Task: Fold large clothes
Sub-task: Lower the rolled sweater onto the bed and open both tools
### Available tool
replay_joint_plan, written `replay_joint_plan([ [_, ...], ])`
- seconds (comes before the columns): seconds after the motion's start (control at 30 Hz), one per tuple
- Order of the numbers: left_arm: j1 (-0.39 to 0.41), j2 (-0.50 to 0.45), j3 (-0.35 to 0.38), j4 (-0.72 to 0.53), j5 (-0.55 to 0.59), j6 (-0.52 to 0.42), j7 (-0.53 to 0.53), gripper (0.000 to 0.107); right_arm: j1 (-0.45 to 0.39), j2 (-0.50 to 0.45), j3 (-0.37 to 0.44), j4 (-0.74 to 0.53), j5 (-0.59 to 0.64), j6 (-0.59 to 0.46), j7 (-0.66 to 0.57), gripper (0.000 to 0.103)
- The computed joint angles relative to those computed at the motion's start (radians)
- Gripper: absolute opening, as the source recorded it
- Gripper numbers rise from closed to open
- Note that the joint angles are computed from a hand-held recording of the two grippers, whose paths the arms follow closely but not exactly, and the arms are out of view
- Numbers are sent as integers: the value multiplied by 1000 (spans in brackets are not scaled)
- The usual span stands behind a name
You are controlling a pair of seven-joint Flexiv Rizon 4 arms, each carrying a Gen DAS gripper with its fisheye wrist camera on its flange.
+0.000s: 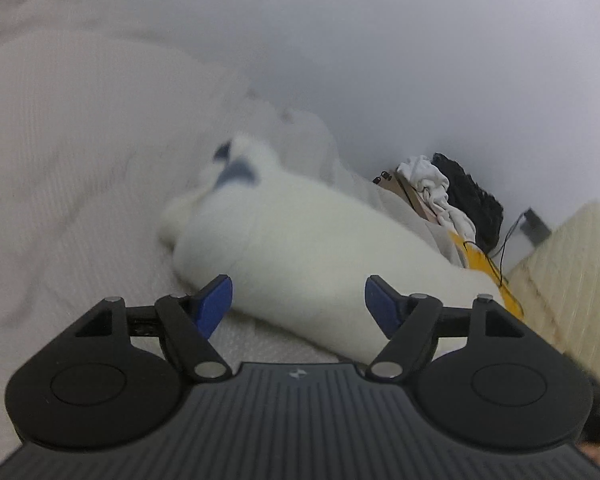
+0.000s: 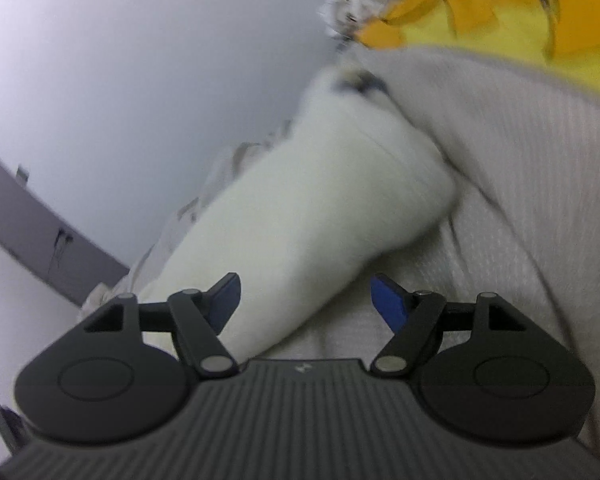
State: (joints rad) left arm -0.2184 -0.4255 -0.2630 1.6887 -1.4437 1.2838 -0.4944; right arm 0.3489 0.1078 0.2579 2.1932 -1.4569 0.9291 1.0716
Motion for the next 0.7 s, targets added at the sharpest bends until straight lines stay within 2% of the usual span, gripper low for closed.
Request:
replay_joint_plan([
  [0.1, 0, 71, 16, 18, 50, -25, -7, 77, 40, 26, 47, -59, 91, -117, -187, 75],
  [0.3, -27, 241, 65, 86, 100, -66, 31, 77, 117, 31, 119, -190, 141, -301, -421, 75],
  [0.43, -61, 346, 104, 132, 166, -80, 22, 78, 223, -28, 182, -321, 132, -538, -619, 75],
  [0.5, -81, 405, 126, 170, 201, -60, 23, 81, 286, -61, 196, -379, 126, -635, -684, 75],
  [0.57, -102, 457, 147, 207, 180, -59, 71, 91, 344, -90, 200, -428, 121, -706, -737, 75],
  [0.7, -123, 553, 197, 268, 202, -101, 67, 91, 451, -133, 193, -499, 132, -809, -804, 74],
])
